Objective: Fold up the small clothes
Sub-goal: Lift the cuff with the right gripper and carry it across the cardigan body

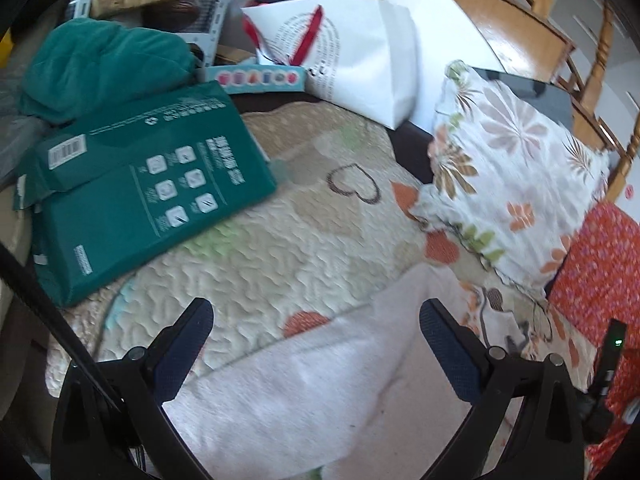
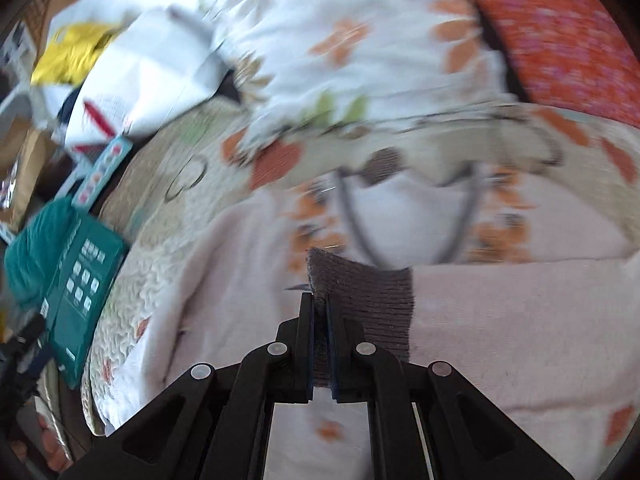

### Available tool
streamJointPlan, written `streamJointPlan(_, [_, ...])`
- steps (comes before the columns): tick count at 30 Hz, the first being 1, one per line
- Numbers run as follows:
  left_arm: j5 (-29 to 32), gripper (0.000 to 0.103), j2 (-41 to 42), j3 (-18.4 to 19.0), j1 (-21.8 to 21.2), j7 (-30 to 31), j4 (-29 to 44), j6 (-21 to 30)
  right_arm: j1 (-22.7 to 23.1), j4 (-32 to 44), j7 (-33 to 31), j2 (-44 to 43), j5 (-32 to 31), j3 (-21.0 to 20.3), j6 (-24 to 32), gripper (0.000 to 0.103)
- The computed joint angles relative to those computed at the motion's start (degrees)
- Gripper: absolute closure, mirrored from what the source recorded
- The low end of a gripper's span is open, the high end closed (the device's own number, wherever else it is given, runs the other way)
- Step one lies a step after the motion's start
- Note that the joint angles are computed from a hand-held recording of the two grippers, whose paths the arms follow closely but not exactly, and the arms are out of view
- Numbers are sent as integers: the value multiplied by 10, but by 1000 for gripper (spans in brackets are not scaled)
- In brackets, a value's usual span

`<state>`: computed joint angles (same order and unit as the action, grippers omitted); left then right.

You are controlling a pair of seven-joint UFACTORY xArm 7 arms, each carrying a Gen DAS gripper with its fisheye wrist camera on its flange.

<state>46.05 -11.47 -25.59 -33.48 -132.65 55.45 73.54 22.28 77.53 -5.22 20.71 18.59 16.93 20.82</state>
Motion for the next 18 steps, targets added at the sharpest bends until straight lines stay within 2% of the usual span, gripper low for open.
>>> streamJointPlan(8, [-28,0,-44,-8,13,-3,-33,14,82,139,75,141,-78,-18,42,97])
streamJointPlan(13, [-47,0,-64,-14,22,-11,-52,14,103,182,93,176,-98,-20,60,97])
streamJointPlan(18, [-60,0,-75,-21,29,-9,-61,19,101,207,85,189,-97,-8,71,97])
